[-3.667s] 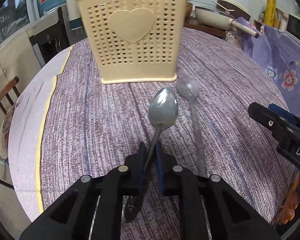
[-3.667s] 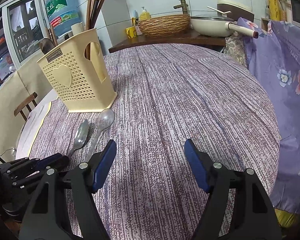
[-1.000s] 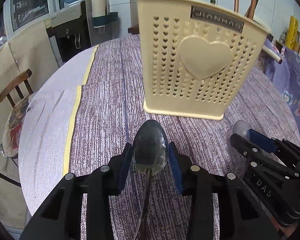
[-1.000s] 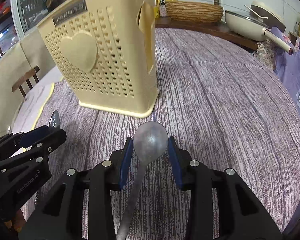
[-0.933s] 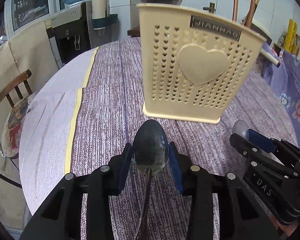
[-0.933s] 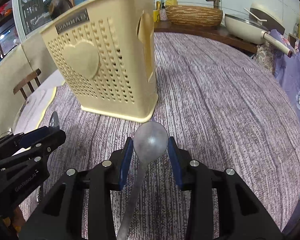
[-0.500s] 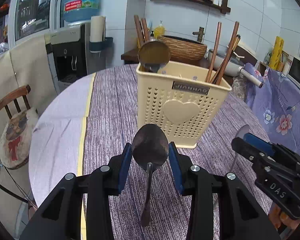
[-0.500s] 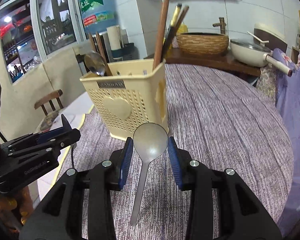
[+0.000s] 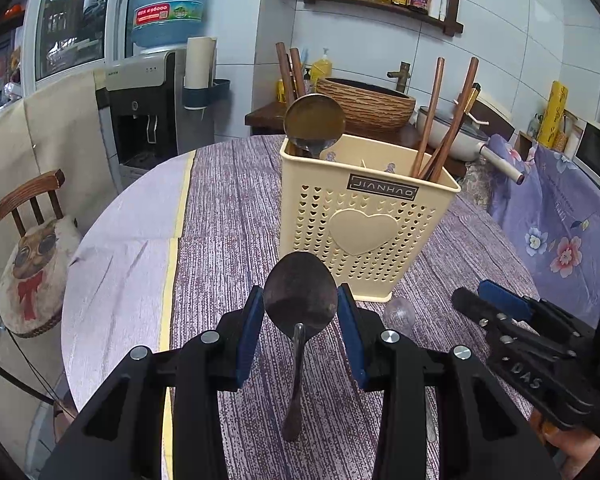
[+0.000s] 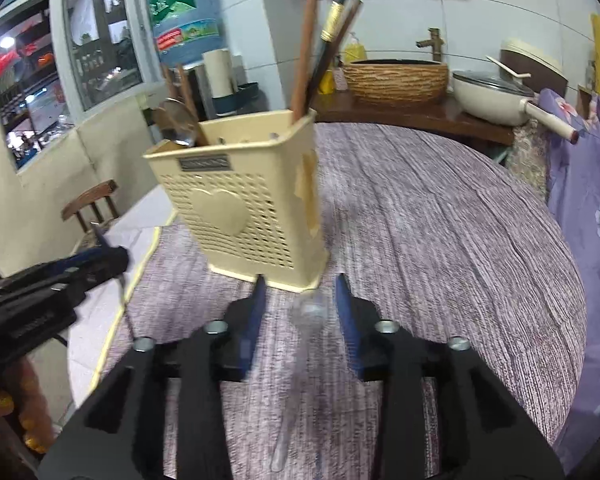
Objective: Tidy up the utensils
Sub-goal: 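Lift both spoons upright and lower them into the cream holder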
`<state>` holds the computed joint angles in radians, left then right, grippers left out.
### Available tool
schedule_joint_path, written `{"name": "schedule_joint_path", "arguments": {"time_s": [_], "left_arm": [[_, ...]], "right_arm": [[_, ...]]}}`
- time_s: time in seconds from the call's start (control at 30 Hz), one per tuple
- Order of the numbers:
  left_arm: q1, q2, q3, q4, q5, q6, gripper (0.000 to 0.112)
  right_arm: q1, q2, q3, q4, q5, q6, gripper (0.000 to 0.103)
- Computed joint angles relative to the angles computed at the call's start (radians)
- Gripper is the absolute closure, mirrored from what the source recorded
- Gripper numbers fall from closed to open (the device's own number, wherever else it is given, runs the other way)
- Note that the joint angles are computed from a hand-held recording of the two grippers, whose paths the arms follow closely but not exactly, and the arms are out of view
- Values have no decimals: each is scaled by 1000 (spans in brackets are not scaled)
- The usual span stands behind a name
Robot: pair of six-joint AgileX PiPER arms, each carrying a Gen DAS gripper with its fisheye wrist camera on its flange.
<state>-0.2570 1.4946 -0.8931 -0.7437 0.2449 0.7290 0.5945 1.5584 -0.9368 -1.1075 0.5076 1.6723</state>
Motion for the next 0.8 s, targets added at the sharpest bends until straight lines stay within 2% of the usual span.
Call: {"name": "schedule_joint_path", "arguments": {"time_s": [0.17, 0.3, 0.47, 0.63, 0.8], "left_arm": [[8, -7, 3, -33, 6, 33, 75], [8, -10, 5, -37, 7, 35, 75], [12, -11, 7, -35, 12, 31, 75], [17, -9, 7, -48, 16, 40, 75], [17, -8, 9, -60, 16, 56, 75]], "right_arm": [[-39, 102, -29, 112, -48, -112, 56], [-41, 197, -94, 192, -51, -207, 56], [-42, 304, -201, 279, -4, -303, 56], [-36, 356, -283, 285, 68, -321, 56], [-35, 378, -316, 272, 91, -308, 58]]}}
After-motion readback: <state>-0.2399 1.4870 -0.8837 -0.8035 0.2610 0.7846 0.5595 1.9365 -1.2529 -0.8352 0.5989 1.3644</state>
